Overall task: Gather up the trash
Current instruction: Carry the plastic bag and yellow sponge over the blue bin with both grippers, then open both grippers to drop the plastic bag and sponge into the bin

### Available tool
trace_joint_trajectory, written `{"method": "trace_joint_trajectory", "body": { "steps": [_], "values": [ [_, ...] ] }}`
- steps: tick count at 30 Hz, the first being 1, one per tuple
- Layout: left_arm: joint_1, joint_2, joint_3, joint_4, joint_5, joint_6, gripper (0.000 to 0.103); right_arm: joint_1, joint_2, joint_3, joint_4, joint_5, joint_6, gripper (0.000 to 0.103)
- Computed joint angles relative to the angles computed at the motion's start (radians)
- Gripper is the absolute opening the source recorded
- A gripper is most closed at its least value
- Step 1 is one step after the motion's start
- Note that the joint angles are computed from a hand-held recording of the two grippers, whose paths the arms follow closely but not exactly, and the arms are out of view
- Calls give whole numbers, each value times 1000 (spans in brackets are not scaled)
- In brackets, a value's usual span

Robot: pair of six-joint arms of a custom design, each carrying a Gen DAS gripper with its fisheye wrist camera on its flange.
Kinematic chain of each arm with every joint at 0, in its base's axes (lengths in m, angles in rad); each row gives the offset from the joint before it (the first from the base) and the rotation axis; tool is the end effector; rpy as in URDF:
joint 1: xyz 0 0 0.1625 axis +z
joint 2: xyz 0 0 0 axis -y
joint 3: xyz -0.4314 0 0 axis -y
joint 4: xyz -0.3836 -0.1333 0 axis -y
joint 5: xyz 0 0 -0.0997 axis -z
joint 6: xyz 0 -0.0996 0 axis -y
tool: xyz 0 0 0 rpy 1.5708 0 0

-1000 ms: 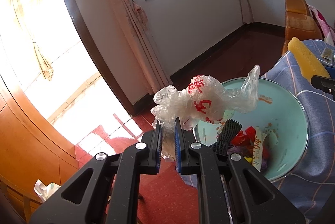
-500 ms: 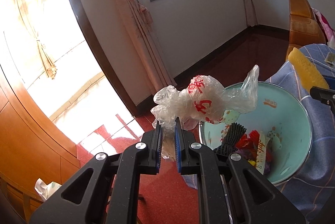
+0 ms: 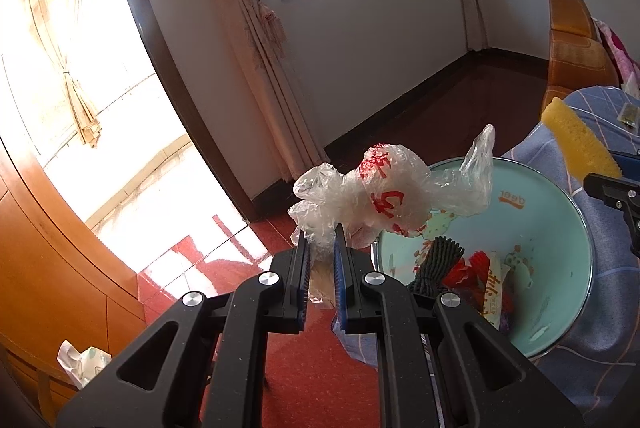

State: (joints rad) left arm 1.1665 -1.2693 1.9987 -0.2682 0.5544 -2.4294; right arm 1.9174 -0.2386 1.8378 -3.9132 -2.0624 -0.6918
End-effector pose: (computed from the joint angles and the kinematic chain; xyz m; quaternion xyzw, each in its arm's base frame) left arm 0.0365 -0.4688 0.2062 0.1759 0.7656 -0.3913 0.4793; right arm 0.2650 -0.4796 -0.1162 0.3717 -0.8285 0.3080 0.2838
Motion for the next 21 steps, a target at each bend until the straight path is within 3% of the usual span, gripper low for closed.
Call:
{"method": "trace_joint_trajectory", "body": {
  "steps": [12,13,14,15,16,19,21],
  "values": [
    [-18,5,-2,48,41,-29,15,5,-4,-5,1,3,-2,28],
    [-19,8,-1,53,50,-33,19,3,-5,-3,0,10,0,34],
    [-21,12,-1,59,58,-38,29,1,-5,-3,-8,14,-1,49],
    [-23,16,1,58,59,-36,36,1,-1,-3,-29,12,-5,57],
    [-27,15,9,42,58,-30,50,0,1,1,-53,13,-5,63],
    [-29,18,12,45,66,-36,53,-5,-7,21,-77,8,9,63],
    [-31,11,20,31,68,-47,72,-9,-11,39,-107,-1,22,64]
  ]
}}
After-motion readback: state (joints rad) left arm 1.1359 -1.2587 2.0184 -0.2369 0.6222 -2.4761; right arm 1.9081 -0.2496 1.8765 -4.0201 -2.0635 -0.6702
